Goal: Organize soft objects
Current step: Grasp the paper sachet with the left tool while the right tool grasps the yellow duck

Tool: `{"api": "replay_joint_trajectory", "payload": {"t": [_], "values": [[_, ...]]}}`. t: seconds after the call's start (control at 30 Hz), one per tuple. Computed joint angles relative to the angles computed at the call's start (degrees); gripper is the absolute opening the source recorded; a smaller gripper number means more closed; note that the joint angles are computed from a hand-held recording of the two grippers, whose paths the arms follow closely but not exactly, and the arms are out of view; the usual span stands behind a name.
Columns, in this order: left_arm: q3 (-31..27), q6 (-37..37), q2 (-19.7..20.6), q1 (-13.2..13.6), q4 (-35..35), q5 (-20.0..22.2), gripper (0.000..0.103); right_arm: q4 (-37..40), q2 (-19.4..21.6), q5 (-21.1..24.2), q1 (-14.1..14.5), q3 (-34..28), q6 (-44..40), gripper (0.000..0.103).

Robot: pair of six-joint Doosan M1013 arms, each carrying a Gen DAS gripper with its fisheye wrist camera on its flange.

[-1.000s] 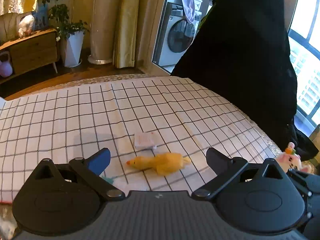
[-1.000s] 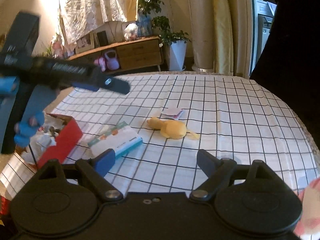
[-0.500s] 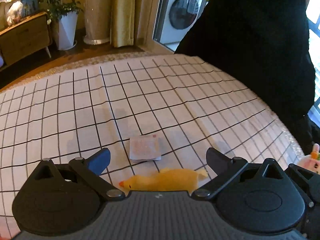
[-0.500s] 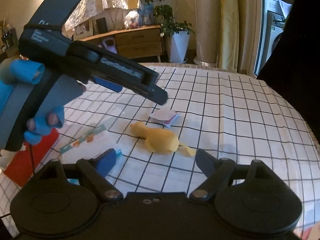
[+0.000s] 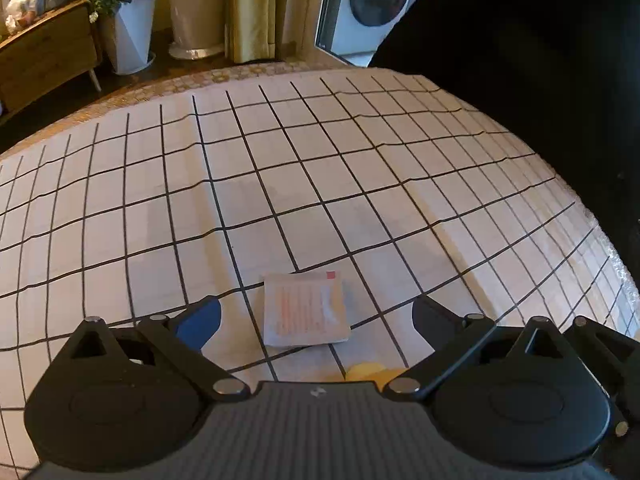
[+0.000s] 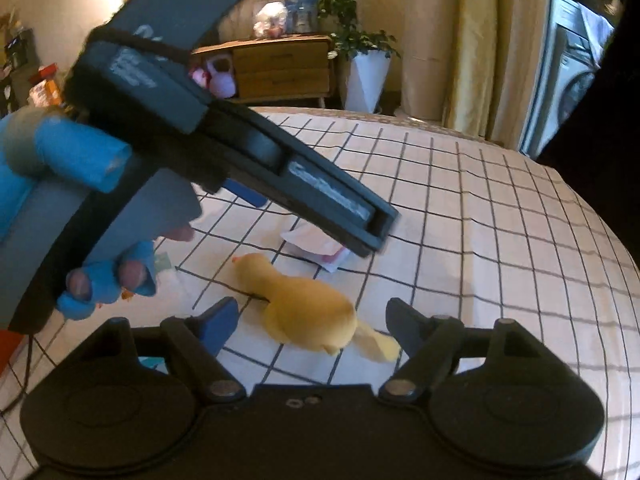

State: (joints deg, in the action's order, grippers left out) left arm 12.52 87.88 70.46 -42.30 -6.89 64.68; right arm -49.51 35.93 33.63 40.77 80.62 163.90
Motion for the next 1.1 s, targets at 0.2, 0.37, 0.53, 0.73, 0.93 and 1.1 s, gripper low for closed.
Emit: {"api": "replay_joint_trajectory", "payload": {"t": [0.2, 0.37, 0.53, 0.73, 0.93, 1.1], "values": [[-6.34, 0.13, 3.4, -0.1, 0.12, 3.0, 0.103, 0.57, 1.22, -0.97, -0.44, -0.65, -3.32, 0.08], [-4.15, 1.83, 2.69, -1.01, 5.39, 0.92, 0.101, 0.74, 2.2, 0.53, -0.15, -1.46, -3.22, 0.069], [-6.4, 1.56, 3.98, -1.18, 6.43, 2.5, 0.085, -0.11, 3.23, 2.85, 0.56, -2.73, -3.67, 0.06], [-1.19, -0.83, 1.39, -1.46, 9.31, -0.96, 0.063, -1.03, 3.23, 3.12, 0.64, -2.71, -2.16, 0.047], [1.87, -0.21, -0.32, -1.5, 9.29, -2.18, 0.042, 0.12, 3.34, 5.85, 1.22, -3.51, -1.55, 0.038], [5.29, 0.13, -2.22, -1.39, 8.52, -3.73, 0.031, 2.59, 1.9, 5.72, 1.26, -2.36, 0.24, 0.035]]}}
